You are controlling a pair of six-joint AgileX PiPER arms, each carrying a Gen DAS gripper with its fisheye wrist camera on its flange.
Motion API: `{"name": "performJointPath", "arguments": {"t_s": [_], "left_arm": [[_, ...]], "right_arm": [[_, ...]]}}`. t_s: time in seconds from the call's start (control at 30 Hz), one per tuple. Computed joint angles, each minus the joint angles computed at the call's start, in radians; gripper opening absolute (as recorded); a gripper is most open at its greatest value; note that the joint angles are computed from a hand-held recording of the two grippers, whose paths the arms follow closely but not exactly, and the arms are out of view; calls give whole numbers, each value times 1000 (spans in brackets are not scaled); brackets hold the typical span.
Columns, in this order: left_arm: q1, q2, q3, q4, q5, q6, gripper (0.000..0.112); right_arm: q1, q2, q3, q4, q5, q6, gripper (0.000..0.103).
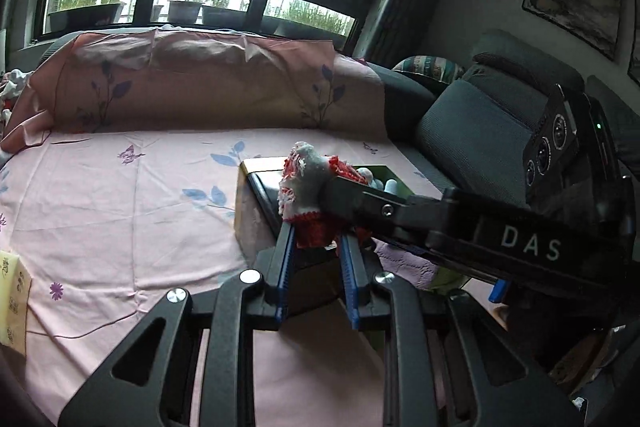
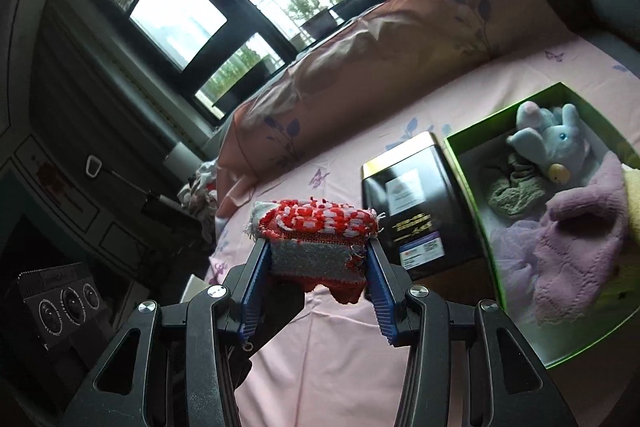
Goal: Organize soft objects
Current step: 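Carry the knit cup into the green-rimmed box and open the right gripper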
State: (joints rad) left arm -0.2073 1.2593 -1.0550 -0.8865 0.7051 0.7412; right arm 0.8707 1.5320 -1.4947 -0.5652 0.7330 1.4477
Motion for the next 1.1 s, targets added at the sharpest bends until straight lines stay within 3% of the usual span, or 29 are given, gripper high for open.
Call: {"name": "performJointPath", "arguments": {"t_s": [0.17,0.27,0.4,0.5,0.57,0.63,0.77,0.83,0.97,1.1], "left_arm": [[-237,116,-109,137,-93,-162,20],[-326,190,-166,205,-118,-238,21],[-430,278,-215,319,-143,-349,26],[-479,344,-270,432,-119,-473,29],[-495,373,-296,485,-106,-533,48],[-516,387,-308,559,-105,-596,57],[-541,374,-287,676,-128,-671,69],[-541,370,-291,710,-123,-701,77],[-513,344,-285,631,-98,-635,89],[-507,302,-271,608,-89,-618,90]], "right_arm": [[-19,-130,150,-162,84,195,49],[-69,-198,237,-169,83,241,49],[-96,-256,319,-165,152,245,49],[-159,-277,366,-100,139,212,49],[-195,-285,393,-68,105,202,51],[-214,-270,379,-25,128,165,58],[-197,-239,344,-18,210,146,71],[-186,-245,347,-38,224,170,72],[-133,-262,345,-123,303,248,75],[-69,-287,339,-203,387,324,78]]}}
